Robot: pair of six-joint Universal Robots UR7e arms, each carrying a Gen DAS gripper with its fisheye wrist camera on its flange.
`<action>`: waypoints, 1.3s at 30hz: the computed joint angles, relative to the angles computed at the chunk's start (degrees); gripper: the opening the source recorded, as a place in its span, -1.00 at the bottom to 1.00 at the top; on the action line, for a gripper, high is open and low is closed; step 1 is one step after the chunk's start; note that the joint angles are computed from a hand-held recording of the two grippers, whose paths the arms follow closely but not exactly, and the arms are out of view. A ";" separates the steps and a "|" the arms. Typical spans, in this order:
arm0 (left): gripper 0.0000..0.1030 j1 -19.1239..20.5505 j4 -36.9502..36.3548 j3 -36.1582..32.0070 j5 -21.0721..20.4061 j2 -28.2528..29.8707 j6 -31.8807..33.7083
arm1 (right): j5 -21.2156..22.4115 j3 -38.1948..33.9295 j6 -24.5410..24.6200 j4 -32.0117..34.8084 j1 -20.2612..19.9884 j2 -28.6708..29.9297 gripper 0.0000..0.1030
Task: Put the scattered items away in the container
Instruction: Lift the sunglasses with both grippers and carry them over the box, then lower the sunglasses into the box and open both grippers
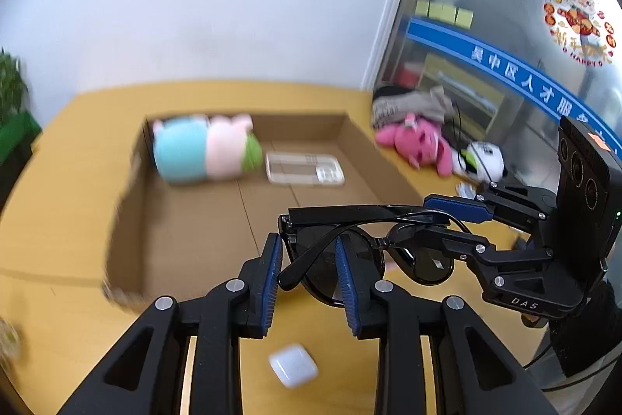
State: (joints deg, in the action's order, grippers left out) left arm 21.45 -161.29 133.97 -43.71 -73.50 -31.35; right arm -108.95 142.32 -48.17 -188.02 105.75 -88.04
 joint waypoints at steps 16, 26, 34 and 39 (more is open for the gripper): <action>-0.42 11.47 -1.15 -13.35 2.68 -0.07 18.35 | 1.69 -24.81 -7.30 8.01 4.75 16.63 -0.48; -0.42 24.09 -0.49 -16.37 -5.11 4.71 16.48 | 2.43 -33.07 -6.61 13.39 -0.30 28.14 -0.48; -0.42 29.17 4.64 -18.40 -6.52 8.81 12.65 | 0.92 -37.22 -5.80 18.83 -3.93 34.36 -0.48; -0.42 29.45 10.97 -19.80 -4.17 10.17 9.40 | 0.78 -38.56 -5.75 21.55 -5.28 35.77 -0.48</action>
State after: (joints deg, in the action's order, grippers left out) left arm 50.91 -150.32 114.17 -47.88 -63.33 -21.95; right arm -108.17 103.75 -53.91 -166.47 100.47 -52.27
